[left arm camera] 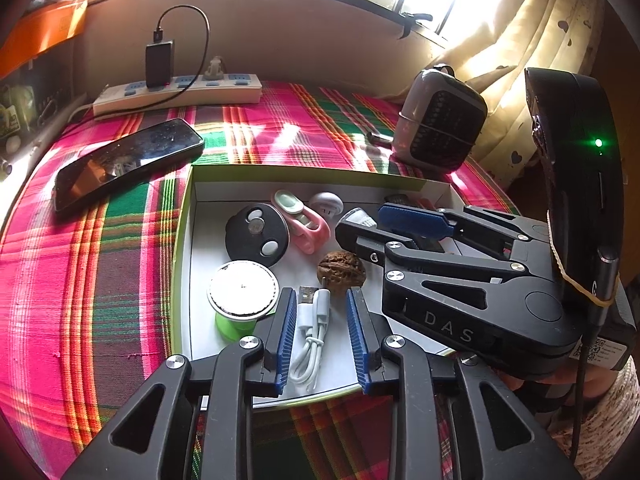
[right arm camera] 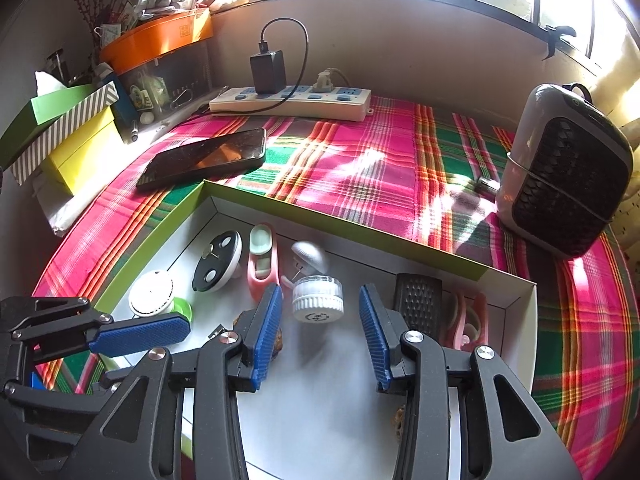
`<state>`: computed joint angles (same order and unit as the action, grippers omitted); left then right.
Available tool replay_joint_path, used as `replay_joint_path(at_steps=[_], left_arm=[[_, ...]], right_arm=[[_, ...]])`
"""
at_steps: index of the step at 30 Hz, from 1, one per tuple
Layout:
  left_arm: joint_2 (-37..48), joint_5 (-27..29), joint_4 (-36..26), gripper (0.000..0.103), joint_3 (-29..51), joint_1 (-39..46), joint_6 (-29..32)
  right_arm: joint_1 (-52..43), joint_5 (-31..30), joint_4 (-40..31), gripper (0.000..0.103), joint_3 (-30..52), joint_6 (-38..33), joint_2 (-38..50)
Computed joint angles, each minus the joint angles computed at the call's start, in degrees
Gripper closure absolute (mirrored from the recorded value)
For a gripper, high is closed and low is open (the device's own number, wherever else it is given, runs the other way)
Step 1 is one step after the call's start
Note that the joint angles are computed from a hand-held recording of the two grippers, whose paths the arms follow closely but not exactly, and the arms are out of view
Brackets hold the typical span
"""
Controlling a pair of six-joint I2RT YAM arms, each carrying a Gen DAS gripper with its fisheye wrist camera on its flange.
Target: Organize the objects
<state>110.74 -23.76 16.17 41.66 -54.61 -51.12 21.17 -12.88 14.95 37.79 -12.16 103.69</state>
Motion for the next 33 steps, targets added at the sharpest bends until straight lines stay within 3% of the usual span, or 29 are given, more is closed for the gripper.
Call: replay_joint_path(at_steps=[12, 33], left_arm=[[-2.7, -4.1, -4.6, 0.077, -0.3, -3.6, -3.5], [-3.5, -16.0, -23.4, 0.074, 4.7, -14.3, -17.6]], right_arm=[[-1.6, -1.2, 0.0, 0.061, -4.3, 0.6, -6.0], [-4.9, -1.5, 2.2, 0.061, -21.0, 2.2, -24.3]])
